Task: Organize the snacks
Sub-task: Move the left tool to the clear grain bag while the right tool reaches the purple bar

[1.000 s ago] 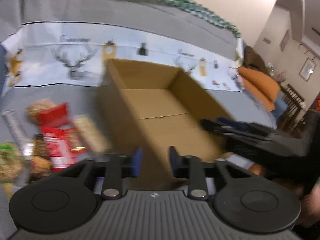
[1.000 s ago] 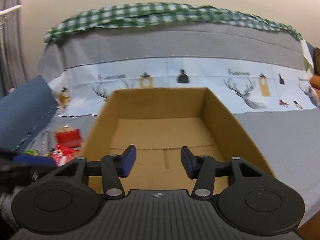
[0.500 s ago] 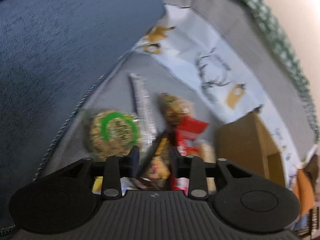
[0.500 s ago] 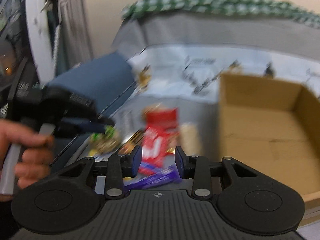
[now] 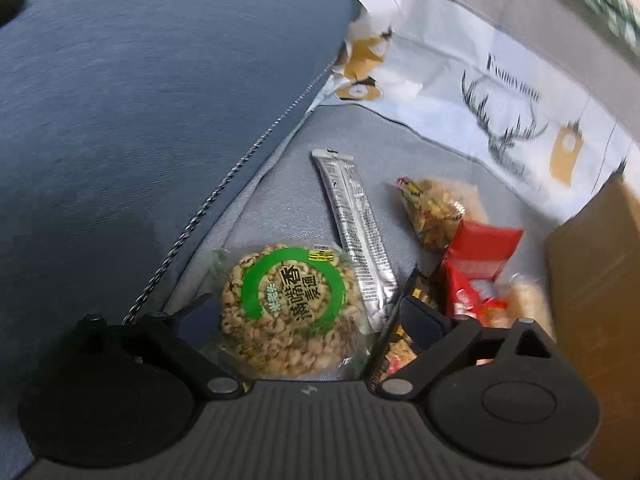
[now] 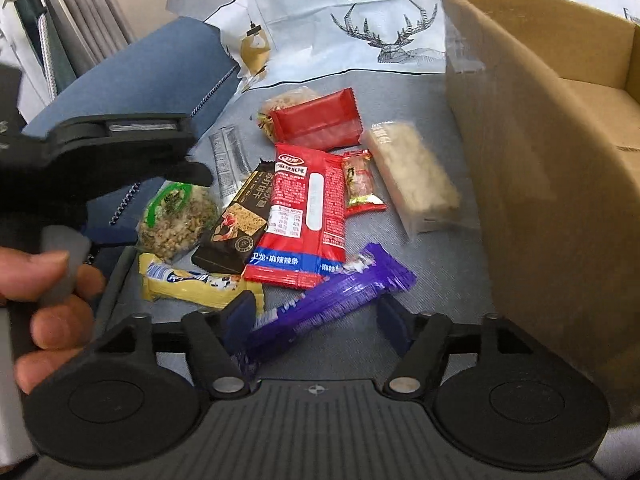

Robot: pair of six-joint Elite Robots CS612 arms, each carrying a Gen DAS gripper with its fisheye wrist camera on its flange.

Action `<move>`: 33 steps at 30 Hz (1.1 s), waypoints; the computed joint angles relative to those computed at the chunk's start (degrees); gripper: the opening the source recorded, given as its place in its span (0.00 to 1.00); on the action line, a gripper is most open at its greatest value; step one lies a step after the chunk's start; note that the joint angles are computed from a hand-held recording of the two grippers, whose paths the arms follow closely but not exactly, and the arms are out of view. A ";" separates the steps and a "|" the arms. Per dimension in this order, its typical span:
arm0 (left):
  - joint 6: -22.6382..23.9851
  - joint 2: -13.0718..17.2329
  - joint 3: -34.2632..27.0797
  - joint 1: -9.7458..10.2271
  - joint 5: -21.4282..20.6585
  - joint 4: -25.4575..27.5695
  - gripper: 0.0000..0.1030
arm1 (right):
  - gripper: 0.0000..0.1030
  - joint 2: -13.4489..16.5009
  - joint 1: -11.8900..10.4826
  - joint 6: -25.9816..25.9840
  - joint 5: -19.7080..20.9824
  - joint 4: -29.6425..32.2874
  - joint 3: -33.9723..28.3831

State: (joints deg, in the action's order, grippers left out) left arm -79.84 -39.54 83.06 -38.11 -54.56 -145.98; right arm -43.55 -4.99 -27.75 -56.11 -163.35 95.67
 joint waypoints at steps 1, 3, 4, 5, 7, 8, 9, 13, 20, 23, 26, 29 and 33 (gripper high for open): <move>0.59 0.33 -0.65 0.02 0.22 1.16 0.97 | 0.69 0.11 0.29 -0.79 -0.96 -0.35 -0.03; 1.60 0.83 -1.38 0.10 0.69 2.03 0.97 | 0.69 0.03 0.80 -2.91 -2.62 -2.18 0.37; 1.78 1.01 -1.57 0.16 0.80 2.06 0.97 | 0.69 -0.01 0.96 -4.03 -3.10 -2.63 0.53; 1.80 1.09 -1.71 0.22 0.77 2.35 0.97 | 0.68 -0.06 1.06 -5.11 -3.53 -2.97 0.68; 1.81 1.22 -2.05 0.27 0.72 3.60 0.95 | 0.57 -0.14 1.36 -7.38 -5.17 -4.91 1.26; 1.78 1.29 -2.28 0.26 0.77 4.33 0.95 | 0.49 -0.08 1.36 -8.41 -5.68 -5.71 1.37; 1.86 1.41 -2.50 0.24 0.89 4.85 0.93 | 0.40 -0.13 1.28 -9.18 -5.70 -5.93 1.46; 1.09 1.45 -3.10 0.08 1.92 8.10 0.81 | 0.20 -0.26 1.09 -11.12 -6.09 -6.89 1.89; 3.03 0.26 1.46 -0.48 3.97 -5.67 0.63 | 0.15 -0.86 0.74 -12.14 -5.53 -7.69 2.76; 8.94 0.39 4.18 -0.58 1.25 -20.53 0.52 | 0.15 -1.32 0.54 -12.42 -5.52 -7.59 3.28; 11.29 0.66 5.00 -0.24 -4.10 -26.83 0.51 | 0.15 -1.72 0.37 -12.70 -6.03 -6.48 3.56; 10.86 0.55 5.36 -0.52 -2.82 -27.61 0.62 | 0.16 -1.96 0.22 -12.81 -6.42 -4.43 3.50; 7.76 0.31 5.69 -0.57 -0.70 -26.92 0.80 | 0.17 -2.17 -0.02 -13.02 -6.00 -4.06 3.82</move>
